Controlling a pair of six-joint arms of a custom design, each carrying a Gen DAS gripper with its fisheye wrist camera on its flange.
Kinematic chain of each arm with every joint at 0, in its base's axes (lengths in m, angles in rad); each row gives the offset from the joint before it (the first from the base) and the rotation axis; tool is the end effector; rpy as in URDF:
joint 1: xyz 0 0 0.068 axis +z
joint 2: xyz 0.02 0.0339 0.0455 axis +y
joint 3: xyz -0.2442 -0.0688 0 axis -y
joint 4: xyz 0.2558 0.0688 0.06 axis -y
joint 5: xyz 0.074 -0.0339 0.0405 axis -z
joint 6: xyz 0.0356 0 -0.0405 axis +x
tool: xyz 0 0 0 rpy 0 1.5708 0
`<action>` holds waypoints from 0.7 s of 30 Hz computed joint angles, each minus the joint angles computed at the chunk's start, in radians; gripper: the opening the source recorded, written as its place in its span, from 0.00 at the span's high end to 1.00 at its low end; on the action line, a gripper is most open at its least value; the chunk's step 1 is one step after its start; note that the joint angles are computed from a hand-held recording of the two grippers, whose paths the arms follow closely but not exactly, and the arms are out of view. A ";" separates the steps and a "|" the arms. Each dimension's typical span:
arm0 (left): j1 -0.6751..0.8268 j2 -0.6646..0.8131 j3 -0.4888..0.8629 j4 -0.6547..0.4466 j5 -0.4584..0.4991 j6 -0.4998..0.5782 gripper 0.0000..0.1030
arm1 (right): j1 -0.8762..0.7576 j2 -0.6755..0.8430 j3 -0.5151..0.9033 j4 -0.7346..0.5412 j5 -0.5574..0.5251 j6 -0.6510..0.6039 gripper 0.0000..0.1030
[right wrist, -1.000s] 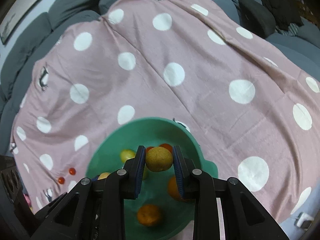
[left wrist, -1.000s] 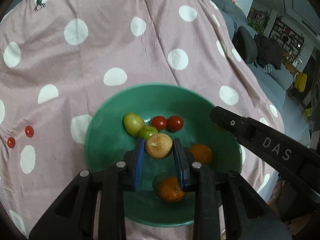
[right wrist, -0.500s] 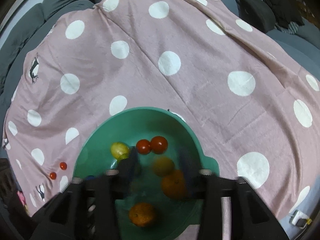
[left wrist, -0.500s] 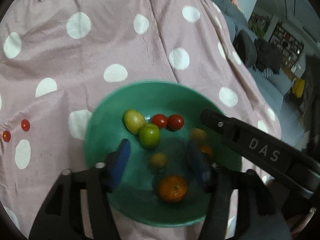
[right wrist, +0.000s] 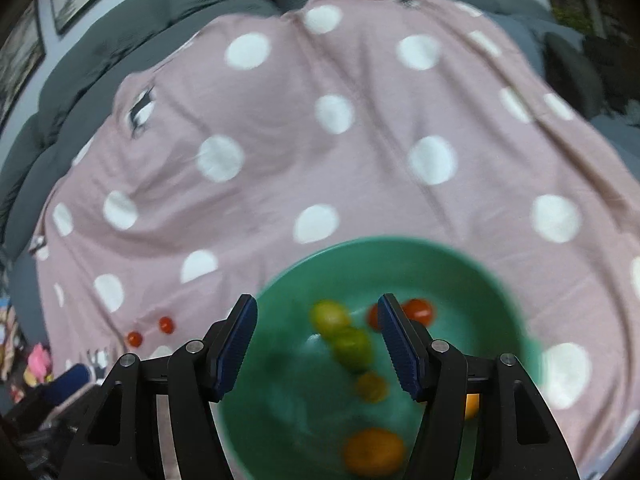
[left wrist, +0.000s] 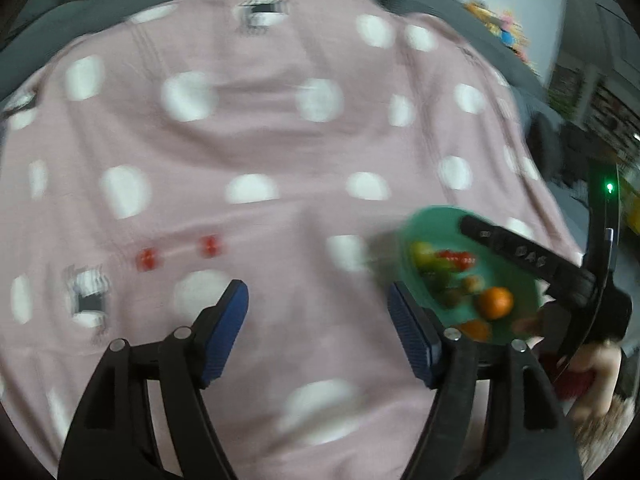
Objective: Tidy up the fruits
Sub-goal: 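Move both grippers back toward the last two cherry tomatoes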
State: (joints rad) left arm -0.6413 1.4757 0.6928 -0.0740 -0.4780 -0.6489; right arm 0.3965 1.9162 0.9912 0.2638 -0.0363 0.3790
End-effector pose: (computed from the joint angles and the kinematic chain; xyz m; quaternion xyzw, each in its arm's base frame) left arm 0.2419 -0.1601 0.1389 -0.0862 0.9100 -0.0269 0.4046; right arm 0.3602 0.1522 0.1078 -0.0158 0.8981 0.1812 0.4004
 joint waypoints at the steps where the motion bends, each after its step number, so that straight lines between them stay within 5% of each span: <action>1: 0.020 -0.045 -0.044 -0.004 -0.003 -0.009 0.29 | 0.017 0.029 0.023 0.002 0.006 0.004 0.39; 5: 0.148 -0.248 -0.245 -0.022 0.004 -0.025 0.28 | 0.075 0.102 0.096 -0.033 0.103 -0.010 0.39; 8: 0.293 -0.370 -0.382 0.032 0.098 -0.018 0.28 | 0.109 0.145 0.143 -0.073 0.163 -0.039 0.39; 17: 0.480 -0.354 -0.420 0.083 0.236 0.033 0.28 | 0.196 0.160 0.152 -0.088 0.401 -0.155 0.39; 21: 0.522 -0.375 -0.441 0.090 0.277 0.045 0.28 | 0.192 0.135 0.132 -0.087 0.336 -0.147 0.39</action>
